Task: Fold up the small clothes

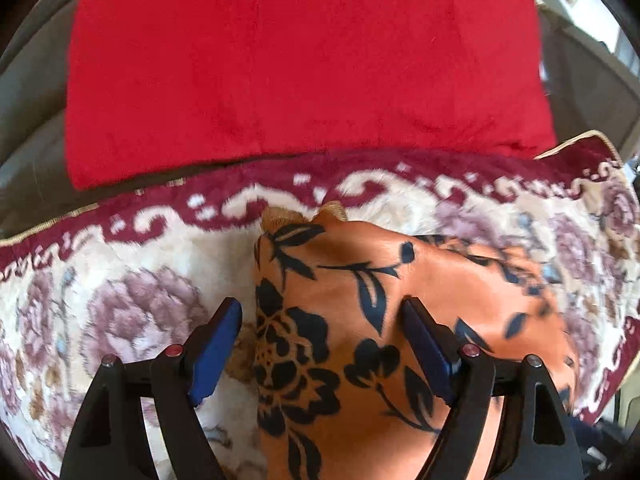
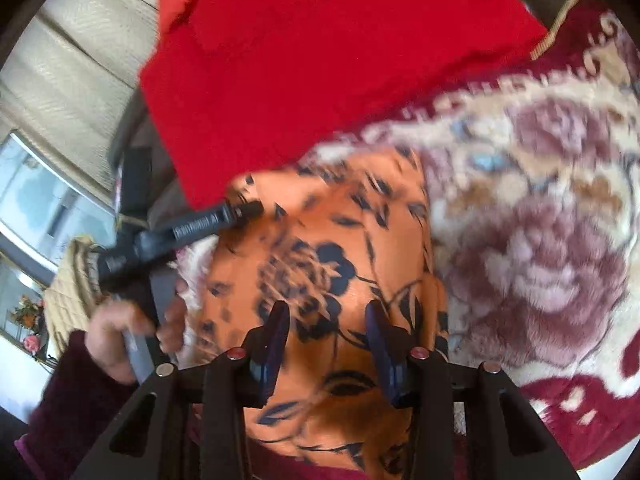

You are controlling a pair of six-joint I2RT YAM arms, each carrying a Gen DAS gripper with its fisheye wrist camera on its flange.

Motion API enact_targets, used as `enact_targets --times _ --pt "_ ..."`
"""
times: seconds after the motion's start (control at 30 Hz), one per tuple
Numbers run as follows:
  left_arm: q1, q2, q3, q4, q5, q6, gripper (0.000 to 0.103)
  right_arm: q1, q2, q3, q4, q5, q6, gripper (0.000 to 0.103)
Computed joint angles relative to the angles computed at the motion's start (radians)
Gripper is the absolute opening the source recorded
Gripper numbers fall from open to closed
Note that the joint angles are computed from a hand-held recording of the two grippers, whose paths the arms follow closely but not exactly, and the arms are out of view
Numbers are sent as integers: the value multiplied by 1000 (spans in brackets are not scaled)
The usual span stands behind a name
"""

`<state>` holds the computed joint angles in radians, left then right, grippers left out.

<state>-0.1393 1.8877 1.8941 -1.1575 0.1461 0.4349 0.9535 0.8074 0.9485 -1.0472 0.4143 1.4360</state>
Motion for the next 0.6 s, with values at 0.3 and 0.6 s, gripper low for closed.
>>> enact_targets --times 0.3,0.6 --pt "49 -64 -39 -6 61 32 84 167 15 51 -98 148 126 37" --pt "278 -337 -225 -119 238 347 84 537 174 235 -407 365 484 39"
